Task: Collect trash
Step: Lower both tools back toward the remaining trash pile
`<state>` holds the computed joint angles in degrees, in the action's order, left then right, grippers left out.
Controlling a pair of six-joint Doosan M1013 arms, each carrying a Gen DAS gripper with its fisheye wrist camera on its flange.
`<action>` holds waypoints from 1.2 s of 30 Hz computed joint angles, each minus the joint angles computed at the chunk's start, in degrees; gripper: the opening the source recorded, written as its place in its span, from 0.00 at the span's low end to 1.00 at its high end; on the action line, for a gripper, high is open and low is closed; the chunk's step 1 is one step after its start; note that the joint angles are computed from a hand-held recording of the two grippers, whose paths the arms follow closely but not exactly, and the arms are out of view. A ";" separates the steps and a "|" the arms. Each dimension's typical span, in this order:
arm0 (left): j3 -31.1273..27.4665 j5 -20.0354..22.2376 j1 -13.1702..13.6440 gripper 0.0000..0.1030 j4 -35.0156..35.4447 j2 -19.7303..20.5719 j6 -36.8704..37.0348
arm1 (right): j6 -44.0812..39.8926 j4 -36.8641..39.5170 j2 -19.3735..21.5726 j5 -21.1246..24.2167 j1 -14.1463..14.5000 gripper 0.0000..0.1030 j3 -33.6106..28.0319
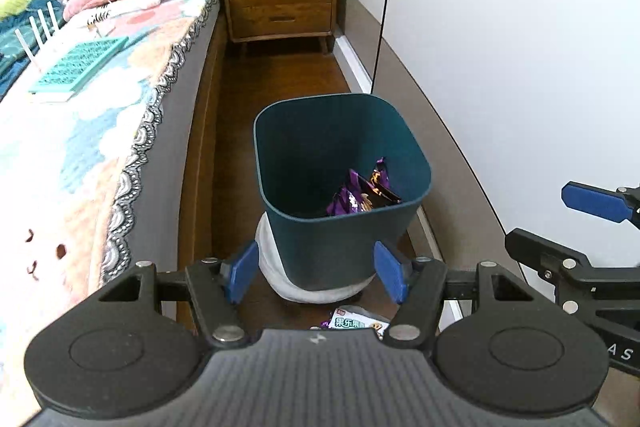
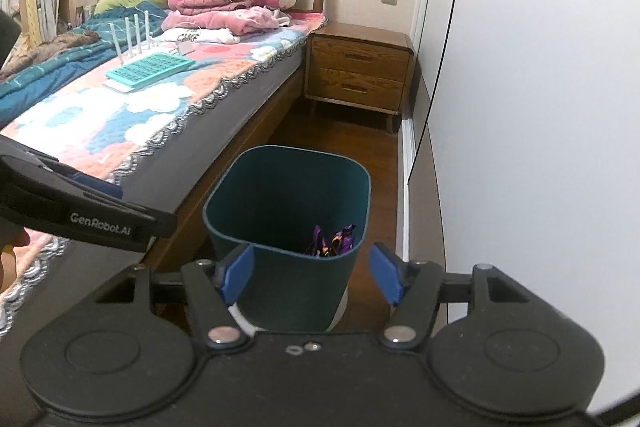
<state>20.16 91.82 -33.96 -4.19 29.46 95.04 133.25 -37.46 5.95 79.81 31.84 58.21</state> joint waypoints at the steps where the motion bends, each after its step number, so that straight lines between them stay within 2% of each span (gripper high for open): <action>1: 1.93 -0.96 -0.05 0.61 0.16 -1.23 0.16 | 0.61 -0.33 -0.29 0.31 0.52 0.69 0.28; 9: 15.88 -5.68 0.27 0.61 -0.08 -9.35 -0.05 | 5.89 0.69 -2.64 1.39 3.75 0.77 4.08; 13: 21.52 -7.04 0.79 0.61 -0.01 -11.97 -0.30 | 7.31 2.52 -3.08 1.96 4.51 0.82 6.16; 14: 22.92 -7.45 1.00 0.62 -0.21 -12.58 -0.30 | 7.67 2.67 -3.13 2.16 4.74 0.83 6.74; 16: 25.68 -8.27 1.20 0.72 0.19 -13.61 -0.24 | 8.78 3.48 -3.52 1.78 4.92 0.86 8.32; 17: 27.01 -8.76 1.23 0.73 0.59 -14.07 -0.20 | 9.38 4.00 -3.66 1.60 4.88 0.87 9.11; 24: 32.41 -6.85 1.82 0.75 1.24 -13.79 -0.29 | 13.19 8.16 -4.39 -0.59 3.73 0.98 15.17; 27: 34.19 -5.56 1.95 0.75 1.25 -12.84 -1.85 | 13.01 10.92 -4.40 -1.56 2.53 0.99 17.60; 33: 37.29 -4.71 0.82 0.75 4.57 -10.12 -4.88 | 9.87 16.27 -2.67 -2.09 -1.00 0.99 20.83; 36: 38.09 -4.38 0.15 0.75 6.22 -8.30 -5.00 | 5.50 19.77 -1.84 -4.21 -3.31 0.99 22.50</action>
<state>58.25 87.43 -33.81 2.03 21.16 90.04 138.75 -17.68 4.11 75.61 28.53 80.71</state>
